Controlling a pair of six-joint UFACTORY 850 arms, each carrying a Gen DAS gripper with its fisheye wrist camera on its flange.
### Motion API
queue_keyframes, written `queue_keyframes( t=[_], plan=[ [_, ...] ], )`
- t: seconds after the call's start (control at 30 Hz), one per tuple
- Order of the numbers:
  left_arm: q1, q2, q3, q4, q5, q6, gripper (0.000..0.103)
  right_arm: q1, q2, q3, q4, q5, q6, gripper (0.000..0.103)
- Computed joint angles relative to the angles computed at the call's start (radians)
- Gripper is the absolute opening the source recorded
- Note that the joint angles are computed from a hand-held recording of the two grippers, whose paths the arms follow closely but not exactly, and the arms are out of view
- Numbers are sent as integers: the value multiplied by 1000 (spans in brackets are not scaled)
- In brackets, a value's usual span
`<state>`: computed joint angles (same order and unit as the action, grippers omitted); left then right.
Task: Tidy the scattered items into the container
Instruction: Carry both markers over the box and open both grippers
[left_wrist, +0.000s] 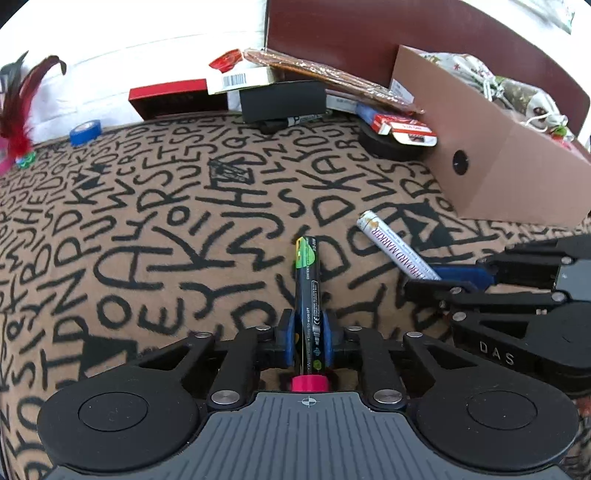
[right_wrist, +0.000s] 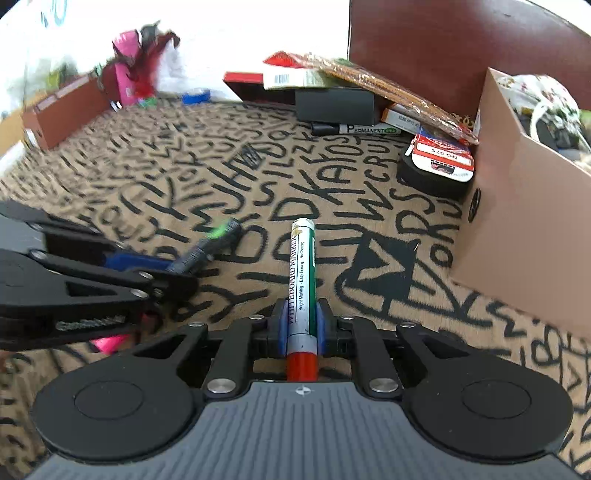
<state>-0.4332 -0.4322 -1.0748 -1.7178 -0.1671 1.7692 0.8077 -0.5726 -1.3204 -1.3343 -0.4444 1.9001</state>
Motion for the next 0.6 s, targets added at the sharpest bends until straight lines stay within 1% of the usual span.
queue_keyframes(
  t=[0.13, 0.27, 0.37, 0.5, 0.6],
  plan=[
    [-17, 45, 21, -53, -39, 23, 12, 20, 71, 72, -116, -31, 123, 17],
    [-51, 79, 7, -101, -84, 42, 12, 25, 157, 145, -231, -59, 268, 17],
    [-87, 87, -23, -158, -92, 78, 12, 26, 219, 196, -282, -121, 330, 17],
    [-130, 69, -102, -103, -117, -5, 12, 8, 309, 262, -313, -187, 366, 17],
    [-169, 39, -185, -75, -123, -36, 12, -13, 364, 295, -312, -246, 347, 17]
  ],
)
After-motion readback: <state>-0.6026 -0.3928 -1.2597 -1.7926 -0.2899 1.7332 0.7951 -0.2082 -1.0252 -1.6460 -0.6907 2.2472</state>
